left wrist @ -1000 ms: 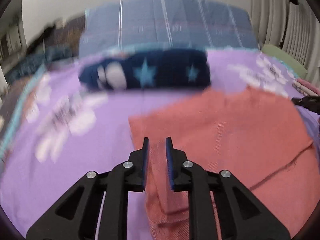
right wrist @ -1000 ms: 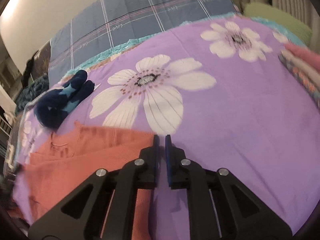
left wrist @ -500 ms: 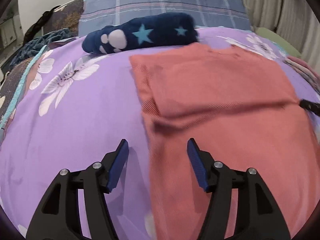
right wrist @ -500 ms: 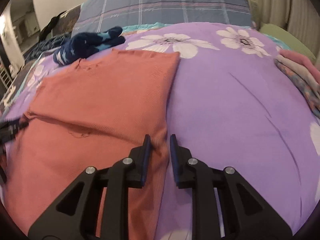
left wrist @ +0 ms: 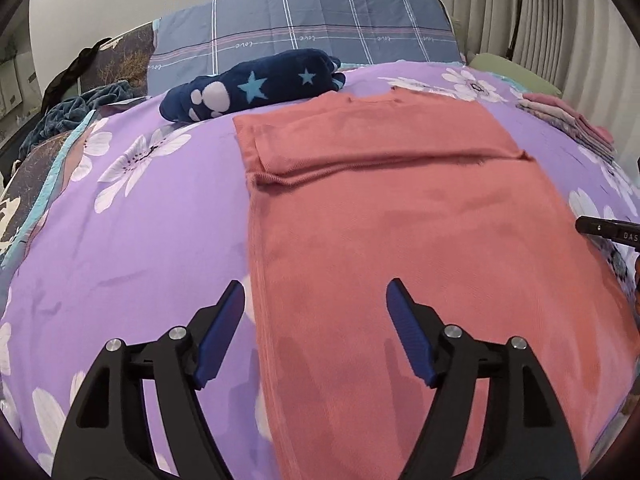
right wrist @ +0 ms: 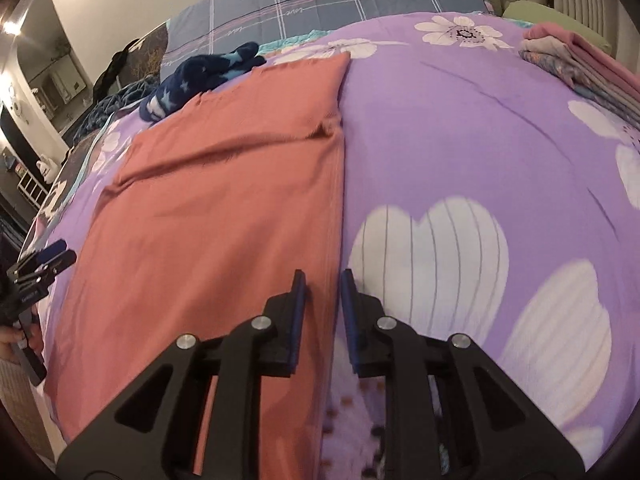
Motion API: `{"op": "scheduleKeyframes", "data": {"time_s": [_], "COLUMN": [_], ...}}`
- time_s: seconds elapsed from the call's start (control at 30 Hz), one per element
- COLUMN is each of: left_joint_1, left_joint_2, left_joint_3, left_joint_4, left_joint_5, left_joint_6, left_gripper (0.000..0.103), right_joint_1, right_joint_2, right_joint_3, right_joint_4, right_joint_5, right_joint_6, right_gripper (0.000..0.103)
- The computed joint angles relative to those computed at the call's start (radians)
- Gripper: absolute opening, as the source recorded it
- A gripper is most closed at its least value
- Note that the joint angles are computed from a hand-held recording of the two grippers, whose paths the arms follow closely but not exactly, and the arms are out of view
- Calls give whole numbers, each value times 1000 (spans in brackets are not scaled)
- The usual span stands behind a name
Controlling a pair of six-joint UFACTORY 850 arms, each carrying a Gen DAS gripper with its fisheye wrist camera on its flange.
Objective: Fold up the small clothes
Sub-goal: 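Grasp the shirt hem with the left tool while the right tool grasps the hem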
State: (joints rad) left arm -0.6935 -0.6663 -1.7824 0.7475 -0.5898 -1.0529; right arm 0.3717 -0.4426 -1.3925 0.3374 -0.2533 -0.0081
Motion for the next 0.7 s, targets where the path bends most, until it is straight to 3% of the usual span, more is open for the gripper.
{"op": "scheduleKeyframes", "data": {"time_s": [0.3,0.47,0.7], "left_joint_1": [-22,-27,-50], "left_joint_2": [71,108,257], "left_joint_3": [127,192,419], "left_joint_4": [-4,-55,-67], "left_joint_5": [22,45,234], "left_joint_6": [-66,-71,-139], "left_gripper": [74,74,74], "right_joint_1": [9,9,-11], "right_joint_2": [66,103,202], "right_joint_3": [99,152,288], "right_joint_4": [106,258,687], "right_joint_5": [28,40,0], "right_joint_6": [-79,-207,-628], "right_gripper": [20,20,20]}}
